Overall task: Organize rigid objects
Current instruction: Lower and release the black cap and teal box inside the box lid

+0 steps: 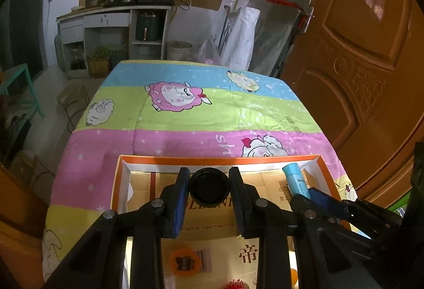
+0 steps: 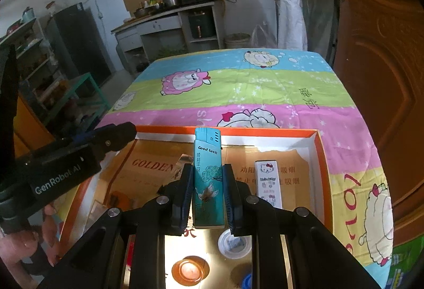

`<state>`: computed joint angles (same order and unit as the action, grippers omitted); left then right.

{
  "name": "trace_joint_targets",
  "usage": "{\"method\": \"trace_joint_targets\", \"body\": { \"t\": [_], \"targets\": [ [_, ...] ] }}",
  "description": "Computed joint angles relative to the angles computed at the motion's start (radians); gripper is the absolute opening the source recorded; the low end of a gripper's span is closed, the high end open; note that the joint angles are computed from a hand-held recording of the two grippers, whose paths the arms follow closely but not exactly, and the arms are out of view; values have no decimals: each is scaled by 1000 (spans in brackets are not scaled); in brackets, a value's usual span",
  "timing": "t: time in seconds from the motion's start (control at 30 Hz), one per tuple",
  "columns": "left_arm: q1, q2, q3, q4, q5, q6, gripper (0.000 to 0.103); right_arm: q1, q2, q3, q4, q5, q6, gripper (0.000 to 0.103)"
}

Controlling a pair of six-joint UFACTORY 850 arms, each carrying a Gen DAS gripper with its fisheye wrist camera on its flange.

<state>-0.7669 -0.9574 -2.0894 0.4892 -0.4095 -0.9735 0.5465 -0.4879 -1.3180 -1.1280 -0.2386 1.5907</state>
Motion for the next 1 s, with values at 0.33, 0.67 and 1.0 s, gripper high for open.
{"method": "trace_joint_targets", "body": {
  "t": [0.33,0.67,1.0],
  "targets": [
    [8,-72,-92,-127,-61,130,31,-13,-48,-42,192,-6,-194,22],
    [11,-118,-165,-188,-128,191,31,-19,-79,-69,327,-13,-323,22],
    [19,-190,-278,-302,-220,300,31,-22,-101,-97,484,-40,-484,22]
  ]
}}
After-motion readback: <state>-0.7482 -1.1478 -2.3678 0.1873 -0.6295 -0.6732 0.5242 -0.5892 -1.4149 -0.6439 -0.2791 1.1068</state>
